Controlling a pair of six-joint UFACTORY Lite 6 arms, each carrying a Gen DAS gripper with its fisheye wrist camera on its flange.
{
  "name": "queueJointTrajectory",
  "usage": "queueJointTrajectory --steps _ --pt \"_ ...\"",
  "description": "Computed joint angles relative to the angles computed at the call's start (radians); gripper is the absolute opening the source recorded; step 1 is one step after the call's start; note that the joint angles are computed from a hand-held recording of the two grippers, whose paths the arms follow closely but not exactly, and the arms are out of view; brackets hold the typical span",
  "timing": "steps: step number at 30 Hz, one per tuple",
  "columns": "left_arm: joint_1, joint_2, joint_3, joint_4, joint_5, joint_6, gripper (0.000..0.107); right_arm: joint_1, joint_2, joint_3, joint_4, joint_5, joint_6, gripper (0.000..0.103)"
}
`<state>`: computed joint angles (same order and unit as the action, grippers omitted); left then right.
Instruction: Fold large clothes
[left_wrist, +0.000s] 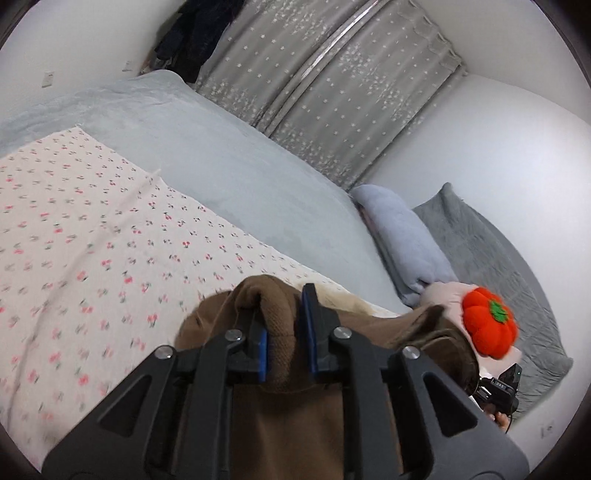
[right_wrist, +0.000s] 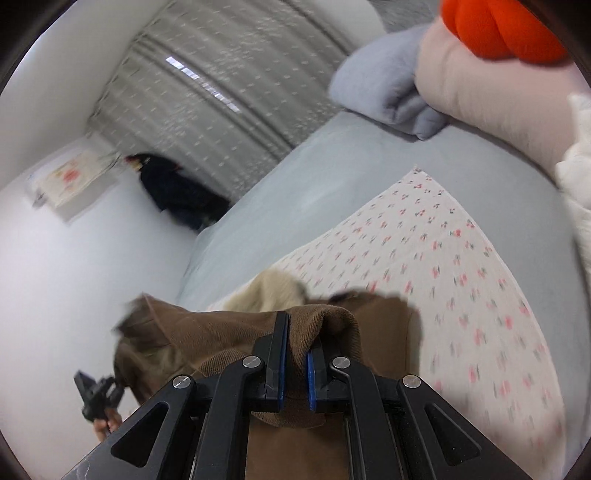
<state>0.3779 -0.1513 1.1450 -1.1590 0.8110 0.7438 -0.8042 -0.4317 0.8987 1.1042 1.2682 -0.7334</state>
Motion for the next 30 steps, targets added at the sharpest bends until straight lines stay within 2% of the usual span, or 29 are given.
queueJointTrajectory --steps 1,2,3,4,5,6,7,9,10,12,14,15,18,19,23,24,25,27,28,29,30 --pt "-0.061 0.069 0.016 0.013 -0.082 0.001 0.02 0.082 0.084 -0.002 0.028 -0.104 -0.012 0.009" --pt "-0.133 0.144 0.029 0.067 -0.187 -0.039 0.022 0.157 0.164 -0.005 0.041 -0.203 -0.009 0.013" --pt "-0.197 0.192 0.038 0.164 -0.285 -0.12 0.031 0.228 0.244 -0.004 0.042 -0.308 0.019 0.015" --pt "-0.253 0.245 0.047 0.269 -0.358 -0.203 0.047 0.285 0.32 -0.001 0.038 -0.39 0.052 0.022" --pt "-0.288 0.263 0.057 0.373 -0.389 -0.287 0.056 0.309 0.361 -0.009 0.056 -0.431 0.049 0.026" --pt "-0.313 0.268 0.058 0.441 -0.41 -0.33 0.067 0.319 0.395 -0.025 0.107 -0.46 0.009 0.027" --pt "-0.328 0.249 0.039 0.468 -0.44 -0.33 0.074 0.311 0.417 -0.038 0.159 -0.459 -0.047 0.029" --pt "-0.34 0.215 0.01 0.494 -0.501 -0.315 0.081 0.274 0.472 -0.019 0.188 -0.405 -0.108 0.029" --pt "-0.346 0.204 0.005 0.568 -0.542 -0.37 0.082 0.253 0.496 0.004 0.169 -0.366 -0.119 0.029" --pt "-0.342 0.2 0.022 0.777 -0.588 -0.554 0.083 0.224 0.525 0.066 0.119 -0.344 -0.114 0.034" --pt "-0.322 0.209 0.062 0.897 -0.555 -0.671 0.083 0.201 0.447 0.074 0.085 -0.438 -0.09 0.057" --pt "-0.314 0.206 0.07 0.896 -0.536 -0.667 0.083 0.169 0.422 0.084 0.072 -0.46 -0.079 0.06" --pt "-0.292 0.202 0.06 0.799 -0.493 -0.525 0.088 0.113 0.4 0.109 0.041 -0.35 -0.113 0.064" --pt "-0.291 0.205 0.049 0.784 -0.482 -0.483 0.09 0.117 0.376 0.102 0.008 -0.331 -0.134 0.069" --pt "-0.328 0.291 0.073 0.897 -0.46 -0.569 0.09 0.24 0.297 0.062 -0.165 -0.437 -0.086 0.071" --pt "-0.336 0.298 0.067 0.906 -0.475 -0.586 0.084 0.288 0.286 0.045 -0.195 -0.497 -0.051 0.071" --pt "-0.341 0.314 0.069 0.914 -0.492 -0.61 0.073 0.324 0.278 0.03 -0.206 -0.548 -0.027 0.071" --pt "-0.336 0.394 0.142 0.879 -0.451 -0.62 0.061 0.414 0.273 0.004 -0.237 -0.678 0.037 0.07" --pt "-0.325 0.449 0.201 0.807 -0.413 -0.577 0.056 0.467 0.304 0.021 -0.27 -0.736 0.091 0.069" --pt "-0.322 0.484 0.239 0.767 -0.395 -0.559 0.054 0.507 0.353 0.06 -0.299 -0.766 0.138 0.066" --pt "-0.323 0.501 0.259 0.751 -0.385 -0.555 0.047 0.533 0.392 0.09 -0.309 -0.776 0.168 0.063"
